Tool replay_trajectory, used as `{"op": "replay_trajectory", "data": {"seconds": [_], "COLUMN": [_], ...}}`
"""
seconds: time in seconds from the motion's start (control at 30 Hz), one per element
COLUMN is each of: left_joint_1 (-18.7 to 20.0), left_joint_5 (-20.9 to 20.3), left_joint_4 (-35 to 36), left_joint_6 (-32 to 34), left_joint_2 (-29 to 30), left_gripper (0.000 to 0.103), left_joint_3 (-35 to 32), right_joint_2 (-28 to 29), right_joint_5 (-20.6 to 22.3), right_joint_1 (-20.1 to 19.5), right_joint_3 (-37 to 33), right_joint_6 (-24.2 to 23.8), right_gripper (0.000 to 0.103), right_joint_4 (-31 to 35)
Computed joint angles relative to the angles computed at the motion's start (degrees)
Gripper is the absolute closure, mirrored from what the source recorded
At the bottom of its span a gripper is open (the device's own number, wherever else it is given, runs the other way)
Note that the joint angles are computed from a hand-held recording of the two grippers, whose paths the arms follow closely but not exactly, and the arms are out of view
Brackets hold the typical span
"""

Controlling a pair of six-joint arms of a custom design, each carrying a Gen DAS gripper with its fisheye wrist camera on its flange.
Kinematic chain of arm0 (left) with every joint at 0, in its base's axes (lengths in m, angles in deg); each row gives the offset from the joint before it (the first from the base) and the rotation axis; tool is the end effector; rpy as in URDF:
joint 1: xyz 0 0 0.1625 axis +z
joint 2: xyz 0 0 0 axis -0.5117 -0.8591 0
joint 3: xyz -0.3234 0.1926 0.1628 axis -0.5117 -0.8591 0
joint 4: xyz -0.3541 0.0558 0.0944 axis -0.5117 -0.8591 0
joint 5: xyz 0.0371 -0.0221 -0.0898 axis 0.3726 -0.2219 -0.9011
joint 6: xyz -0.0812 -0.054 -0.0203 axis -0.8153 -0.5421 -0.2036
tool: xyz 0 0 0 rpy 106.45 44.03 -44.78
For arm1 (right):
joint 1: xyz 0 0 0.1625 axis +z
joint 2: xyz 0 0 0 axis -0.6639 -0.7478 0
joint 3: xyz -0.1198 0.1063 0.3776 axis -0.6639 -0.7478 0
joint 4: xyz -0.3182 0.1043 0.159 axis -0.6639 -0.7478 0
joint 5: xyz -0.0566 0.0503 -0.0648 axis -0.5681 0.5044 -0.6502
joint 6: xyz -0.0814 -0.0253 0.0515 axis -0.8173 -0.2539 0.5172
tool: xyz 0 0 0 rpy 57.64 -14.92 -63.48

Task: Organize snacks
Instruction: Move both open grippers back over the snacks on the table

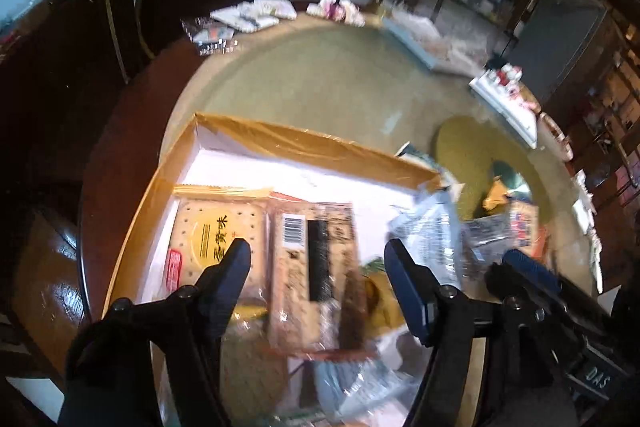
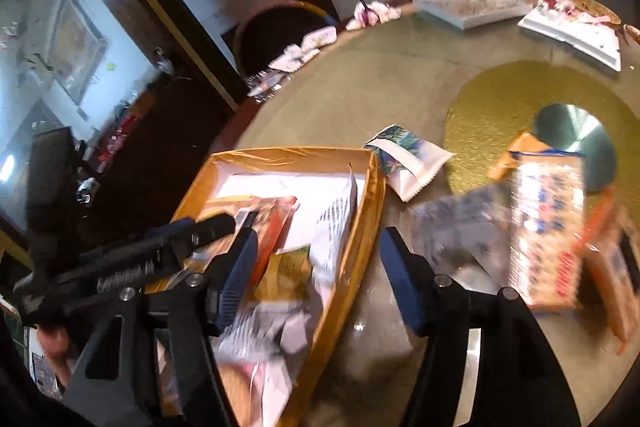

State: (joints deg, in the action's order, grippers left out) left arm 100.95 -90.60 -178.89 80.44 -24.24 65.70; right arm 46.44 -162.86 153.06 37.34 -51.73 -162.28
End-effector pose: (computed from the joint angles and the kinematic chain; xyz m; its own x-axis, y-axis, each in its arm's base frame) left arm -0.0736 -0.7320 0.2707 -0.8063 0.3223 -0.4960 0.4966 0.8244 -0.2716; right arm 0.3364 -0.6274 0.0117 -0.9449 0.0499 0.3235 -0.1854 0.7330 -0.6545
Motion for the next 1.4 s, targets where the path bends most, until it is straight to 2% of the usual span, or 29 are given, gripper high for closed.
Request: {"op": "replay_trajectory", "data": {"seconds": [0.13, 0.23, 0.43, 0.63, 0.73, 0.9, 1.07, 1.2, 1.4], "left_joint_1": [-2.8, -4.7, -7.9, -10.9, -11.6, -12.5, -13.0, -12.7, -11.7], "left_joint_5": [0.7, 0.0, -4.0, -4.4, -4.8, -4.5, -4.6, -4.5, -5.4], "left_joint_4": [-9.3, -14.4, -17.0, -17.9, -18.0, -17.7, -17.8, -17.5, -16.0], "left_joint_6": [2.7, 3.1, 1.7, 1.5, 0.7, 0.0, -0.4, -0.7, -1.2], "left_joint_2": [-6.2, -10.0, -15.6, -18.0, -18.9, -19.4, -19.4, -18.3, -16.0], "left_gripper": [0.030, 0.029, 0.029, 0.029, 0.029, 0.029, 0.029, 0.029, 0.029], "left_joint_3": [11.6, 19.2, 30.5, 37.5, 39.4, 40.9, 41.2, 40.2, 37.5], "right_joint_2": [-4.5, -7.2, -11.5, -13.5, -13.5, -13.9, -14.8, -16.4, -18.9], "right_joint_5": [0.0, -0.3, -2.2, -5.2, -8.2, -7.6, -8.9, -8.1, -6.3], "right_joint_1": [1.4, 2.4, 3.5, 4.5, 5.5, 4.7, 4.3, 3.3, 0.8], "right_joint_3": [10.6, 18.5, 33.3, 41.7, 43.2, 44.7, 44.4, 44.7, 43.0], "right_joint_6": [-0.1, 0.1, 2.3, 3.9, 2.6, 0.0, -1.1, -1.7, -5.1], "right_gripper": [0.038, 0.031, 0.029, 0.027, 0.026, 0.023, 0.023, 0.022, 0.022], "right_joint_4": [-8.0, -14.9, -28.0, -35.6, -37.2, -39.6, -37.5, -35.6, -30.7]}}
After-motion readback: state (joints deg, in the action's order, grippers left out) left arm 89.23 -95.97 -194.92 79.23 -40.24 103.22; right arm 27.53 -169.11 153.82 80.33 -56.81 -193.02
